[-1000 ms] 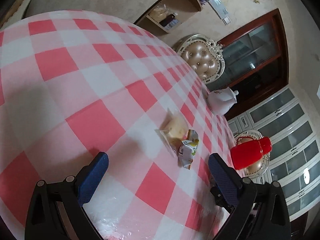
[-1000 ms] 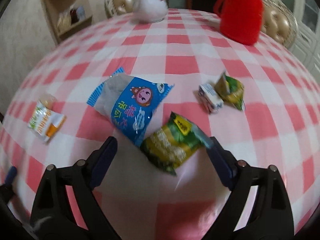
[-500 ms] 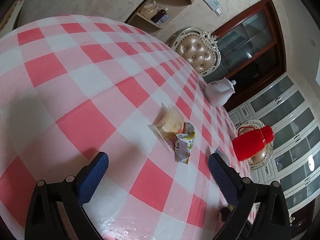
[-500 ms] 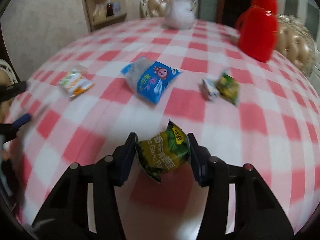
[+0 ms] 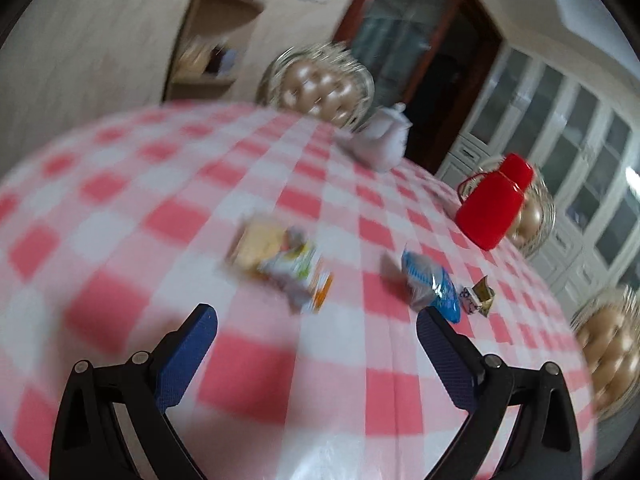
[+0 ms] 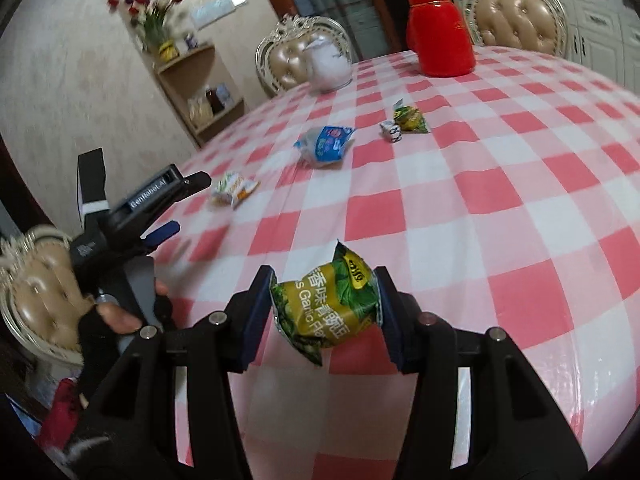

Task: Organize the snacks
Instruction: 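Grasp the green garlic snack packet with the right tool, then grasp the yellow lemon snack packet with the left tool while the right tool holds its packet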

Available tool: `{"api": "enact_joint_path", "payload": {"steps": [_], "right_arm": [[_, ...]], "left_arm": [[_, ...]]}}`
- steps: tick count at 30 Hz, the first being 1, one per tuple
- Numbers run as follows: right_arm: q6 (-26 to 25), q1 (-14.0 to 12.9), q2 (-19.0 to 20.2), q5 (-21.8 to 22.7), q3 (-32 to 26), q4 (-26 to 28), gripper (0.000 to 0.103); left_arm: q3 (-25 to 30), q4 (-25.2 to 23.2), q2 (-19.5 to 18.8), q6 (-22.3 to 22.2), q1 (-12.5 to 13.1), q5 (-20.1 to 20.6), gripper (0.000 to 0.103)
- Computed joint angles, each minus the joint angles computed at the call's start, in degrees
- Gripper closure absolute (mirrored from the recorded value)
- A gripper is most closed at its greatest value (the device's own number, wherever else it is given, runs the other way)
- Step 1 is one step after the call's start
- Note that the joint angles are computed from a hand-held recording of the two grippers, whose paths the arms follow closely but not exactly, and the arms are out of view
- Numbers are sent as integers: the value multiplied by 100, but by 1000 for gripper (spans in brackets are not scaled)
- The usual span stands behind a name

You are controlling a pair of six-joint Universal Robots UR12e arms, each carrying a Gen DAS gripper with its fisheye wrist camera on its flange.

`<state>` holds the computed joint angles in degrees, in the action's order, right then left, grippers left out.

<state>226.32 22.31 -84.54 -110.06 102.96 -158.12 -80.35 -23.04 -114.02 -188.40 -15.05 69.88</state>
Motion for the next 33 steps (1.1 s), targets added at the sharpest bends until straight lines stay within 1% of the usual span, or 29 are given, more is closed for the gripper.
{"api": "enact_joint_path", "payload": {"steps": [1,2,3,4,5,6,7,8,9,10,11,12,13,14,15,17,20,22,24,27,30,33], "right_arm": [[33,-32,0,74,-4,59,49],[49,-41,-1,102,-6,93,49],[62,-47,-11,160,7,100,49],[70,-64,-9,255,11,72,49],[95,-67,-15,320,25,53,49],[116,-87,-14,445,35,2,49],[123,-93,-12,508,41,-49,49],[115,-95,-8,563,47,-98,49],[83,-94,-1,612,39,-119,49],[52,-82,11,613,18,-109,49],[29,-73,20,611,6,-104,49],[-14,-78,25,663,-4,-100,49],[-35,-69,32,658,-14,-91,49],[-46,-68,33,650,-17,-77,49],[-55,-67,31,637,-16,-57,49],[-19,-71,12,556,10,-35,49],[85,-95,-25,482,65,-41,49],[173,-104,-49,460,95,-53,49],[167,-108,-63,451,106,-88,49],[66,-73,-48,311,68,-29,49],[30,-56,-26,209,47,37,49],[125,-84,-33,191,94,16,49]], "left_arm": [[121,-54,-74,340,-61,187,2],[266,-148,-164,668,-139,462,2],[402,-246,-248,907,-202,682,2],[540,-373,-334,1112,-248,825,2],[736,-640,-437,1323,-278,846,2],[811,-734,-480,1426,-290,867,2],[946,-877,-556,1555,-329,1031,2],[1025,-999,-597,1613,-346,1096,3],[1122,-1236,-639,1711,-340,1031,8],[1159,-1375,-651,1780,-331,958,14],[1203,-1581,-661,1933,-328,915,38],[1245,-1806,-669,2116,-343,974,60],[1242,-1914,-662,2242,-335,880,61],[1213,-1894,-650,2292,-325,787,62],[1103,-1745,-591,2370,-314,702,63],[898,-1484,-457,2446,-320,675,63],[575,-1432,-170,2391,-243,163,63],[337,-1324,26,2383,-224,10,63],[123,-1347,206,2376,-188,-186,63],[-172,-1398,402,2331,-125,-428,63],[-442,-1277,559,2242,-88,-440,63],[-625,-1090,643,1874,7,-664,63]]}}
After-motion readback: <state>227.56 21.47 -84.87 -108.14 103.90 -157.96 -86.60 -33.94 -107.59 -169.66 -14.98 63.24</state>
